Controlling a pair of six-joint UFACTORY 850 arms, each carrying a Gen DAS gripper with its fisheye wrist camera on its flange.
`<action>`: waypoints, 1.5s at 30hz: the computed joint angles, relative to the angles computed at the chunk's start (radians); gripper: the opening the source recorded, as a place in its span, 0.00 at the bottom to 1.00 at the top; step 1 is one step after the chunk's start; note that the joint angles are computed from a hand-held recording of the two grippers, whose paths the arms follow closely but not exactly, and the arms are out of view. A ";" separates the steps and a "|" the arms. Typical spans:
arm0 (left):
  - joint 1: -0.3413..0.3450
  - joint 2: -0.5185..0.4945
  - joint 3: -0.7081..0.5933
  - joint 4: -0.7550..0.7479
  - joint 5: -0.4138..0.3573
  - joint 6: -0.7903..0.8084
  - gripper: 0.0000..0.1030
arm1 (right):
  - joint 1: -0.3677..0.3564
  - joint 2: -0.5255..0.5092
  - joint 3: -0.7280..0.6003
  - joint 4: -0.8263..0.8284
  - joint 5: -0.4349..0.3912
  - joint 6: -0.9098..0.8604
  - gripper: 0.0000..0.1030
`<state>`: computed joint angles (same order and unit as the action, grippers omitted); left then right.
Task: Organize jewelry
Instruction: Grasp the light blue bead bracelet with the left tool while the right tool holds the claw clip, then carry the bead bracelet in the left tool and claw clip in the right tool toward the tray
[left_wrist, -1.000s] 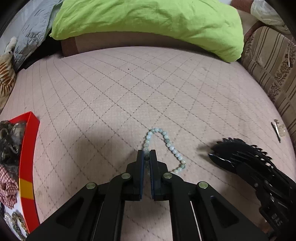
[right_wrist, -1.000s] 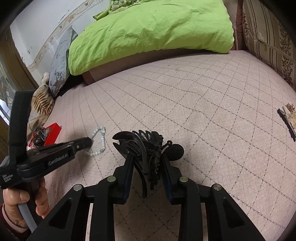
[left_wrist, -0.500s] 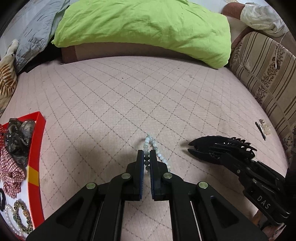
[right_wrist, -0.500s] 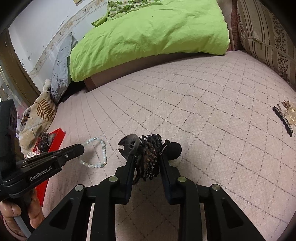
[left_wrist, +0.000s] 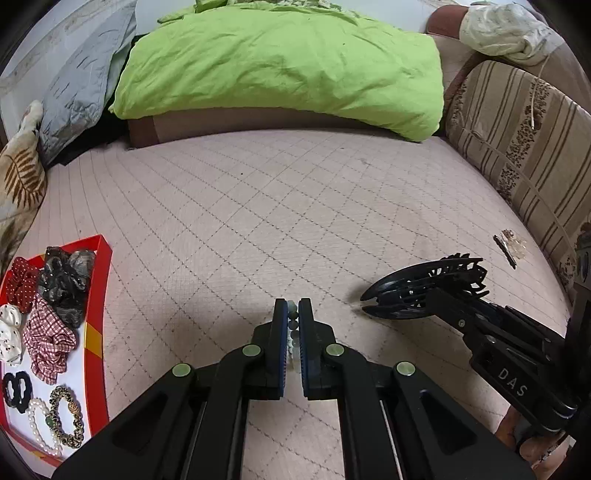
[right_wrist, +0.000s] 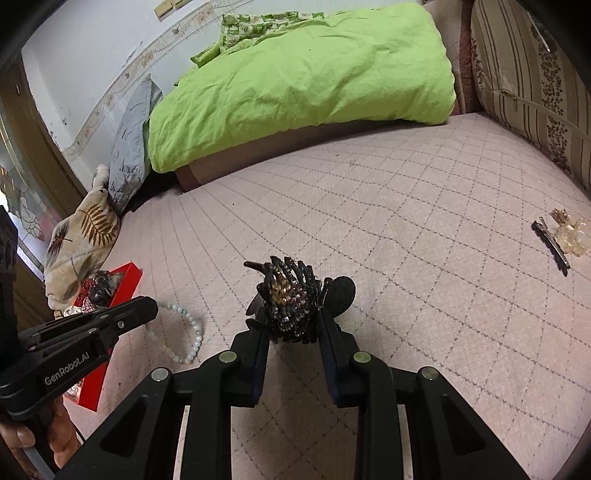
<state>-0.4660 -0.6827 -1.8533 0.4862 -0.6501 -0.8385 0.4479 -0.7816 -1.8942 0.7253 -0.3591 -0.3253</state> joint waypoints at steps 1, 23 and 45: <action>-0.002 0.002 0.000 0.000 0.000 0.002 0.05 | -0.001 0.003 0.005 0.006 0.002 -0.004 0.27; -0.022 0.079 0.065 0.002 0.023 -0.015 0.05 | 0.000 0.094 0.119 0.125 0.049 -0.083 0.27; -0.026 0.226 0.229 0.033 0.101 -0.129 0.05 | 0.014 0.168 0.212 0.251 0.081 -0.204 0.27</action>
